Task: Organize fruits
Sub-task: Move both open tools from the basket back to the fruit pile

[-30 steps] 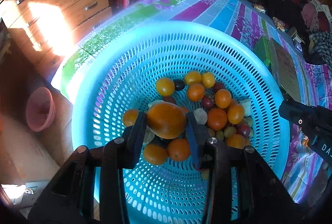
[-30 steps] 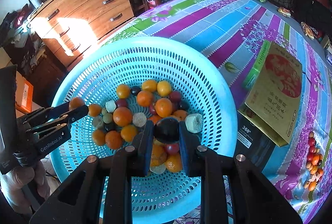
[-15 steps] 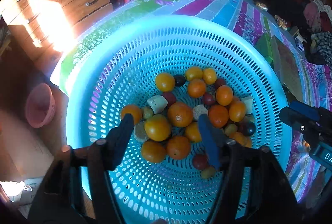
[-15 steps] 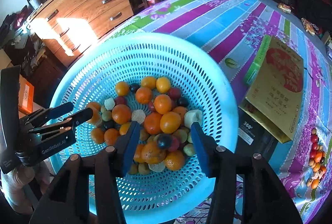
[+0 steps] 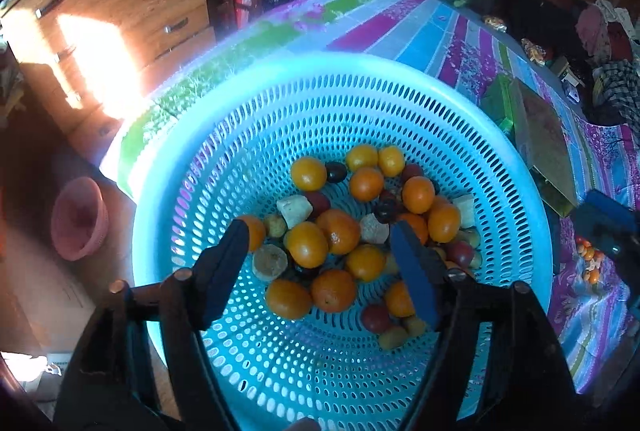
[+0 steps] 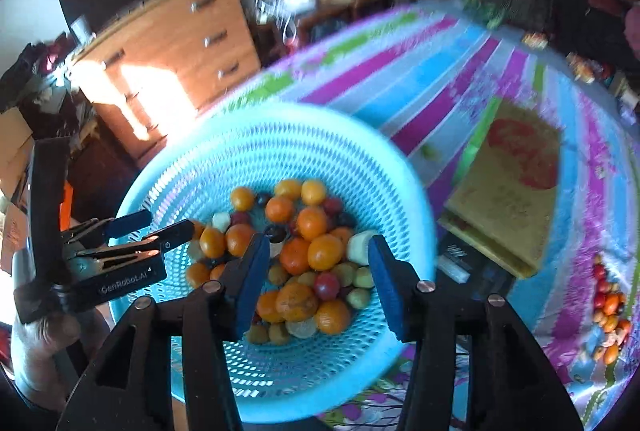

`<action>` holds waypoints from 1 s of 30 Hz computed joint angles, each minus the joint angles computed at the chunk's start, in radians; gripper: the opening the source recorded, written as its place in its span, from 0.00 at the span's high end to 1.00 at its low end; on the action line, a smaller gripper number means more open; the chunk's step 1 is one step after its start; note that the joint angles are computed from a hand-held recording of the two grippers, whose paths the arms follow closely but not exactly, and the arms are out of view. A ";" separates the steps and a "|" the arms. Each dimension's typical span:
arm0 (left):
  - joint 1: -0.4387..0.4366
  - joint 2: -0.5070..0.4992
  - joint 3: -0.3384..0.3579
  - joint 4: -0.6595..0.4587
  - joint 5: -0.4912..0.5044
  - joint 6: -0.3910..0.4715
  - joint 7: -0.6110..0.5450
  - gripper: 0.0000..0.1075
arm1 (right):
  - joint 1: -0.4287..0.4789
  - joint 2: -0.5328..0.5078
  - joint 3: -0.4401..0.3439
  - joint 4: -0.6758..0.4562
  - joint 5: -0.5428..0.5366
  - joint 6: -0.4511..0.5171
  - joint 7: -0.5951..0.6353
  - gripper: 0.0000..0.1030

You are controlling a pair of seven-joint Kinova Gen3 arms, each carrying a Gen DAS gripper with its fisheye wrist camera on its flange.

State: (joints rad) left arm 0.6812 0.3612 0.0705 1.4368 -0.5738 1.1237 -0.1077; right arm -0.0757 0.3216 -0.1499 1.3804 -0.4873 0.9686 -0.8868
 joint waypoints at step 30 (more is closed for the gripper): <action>0.434 0.186 -0.215 -0.222 -0.498 -0.014 0.191 0.04 | -0.279 -0.348 0.959 0.710 -0.644 -0.252 0.994 0.08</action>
State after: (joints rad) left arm 1.1153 0.5473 -0.1443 1.2150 -1.0719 1.1098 0.0834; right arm -0.3545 -0.0267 0.8088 2.0908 -1.1310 0.7165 0.1073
